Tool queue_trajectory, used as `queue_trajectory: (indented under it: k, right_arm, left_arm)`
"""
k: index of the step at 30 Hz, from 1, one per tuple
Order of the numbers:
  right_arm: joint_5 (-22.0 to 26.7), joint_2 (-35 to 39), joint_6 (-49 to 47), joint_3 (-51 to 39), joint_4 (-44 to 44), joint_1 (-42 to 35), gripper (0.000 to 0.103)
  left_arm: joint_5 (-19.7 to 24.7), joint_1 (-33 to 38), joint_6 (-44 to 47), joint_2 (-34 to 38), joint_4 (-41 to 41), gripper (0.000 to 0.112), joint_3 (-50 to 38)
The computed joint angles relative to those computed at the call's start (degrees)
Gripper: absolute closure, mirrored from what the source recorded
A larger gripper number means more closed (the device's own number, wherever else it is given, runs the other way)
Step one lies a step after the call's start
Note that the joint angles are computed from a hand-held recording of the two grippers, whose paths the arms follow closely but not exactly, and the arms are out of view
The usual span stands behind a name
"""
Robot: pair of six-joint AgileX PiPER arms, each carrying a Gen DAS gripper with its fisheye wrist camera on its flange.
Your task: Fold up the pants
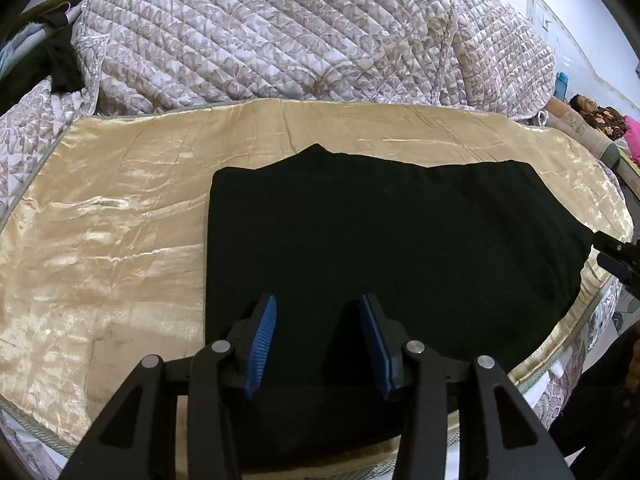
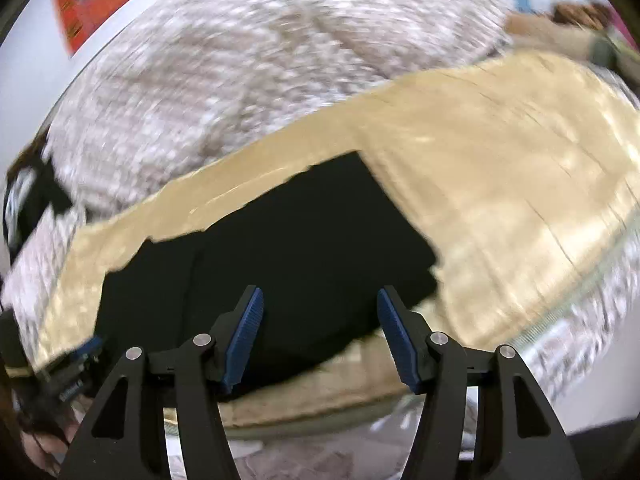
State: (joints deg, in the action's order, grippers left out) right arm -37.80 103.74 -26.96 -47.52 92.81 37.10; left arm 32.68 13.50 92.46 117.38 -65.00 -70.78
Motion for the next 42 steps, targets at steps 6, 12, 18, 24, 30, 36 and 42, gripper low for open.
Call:
queue_trajectory:
  k: [6,12,18,24,30,36,42]
  right_arm:
    - [5.77,0.54,18.94,4.51,-10.57,-2.6,0.044]
    - [3.28,1.0,26.44,5.35,-16.54,-2.27,0.043]
    - [5.68,2.53,38.4,5.67,-27.54,-7.54,0.043]
    - [0.92,1.87,37.61,4.7,-26.15,-6.62,0.044]
    - [8.43,5.44,41.9,1.91,-34.09,-13.24,0.072]
    - [9.94,1.38,21.53,-2.65,-21.82,-11.61,0.081]
    - [10.35,0.71,-2.61,-14.07,-7.87,-7.35,0.081]
  left_arm:
    - [0.04,0.03,0.08,0.06,-0.04,0.065,-0.04]
    - [0.01,0.05,0.23,0.1,-0.14,0.065,0.0]
    - [-0.01,0.13,0.8,0.23,-0.39,0.064,-0.09]
    - [0.12,0.11,0.38,0.42,-0.12,0.064,-0.39]
    - [0.57,0.24,-0.97,0.57,0.94,0.063,-0.95]
    - [1.25,0.48,-3.47,0.41,2.58,0.063,-1.77]
    - [2.24,3.1,-5.05,0.77,1.71,0.063,-4.4]
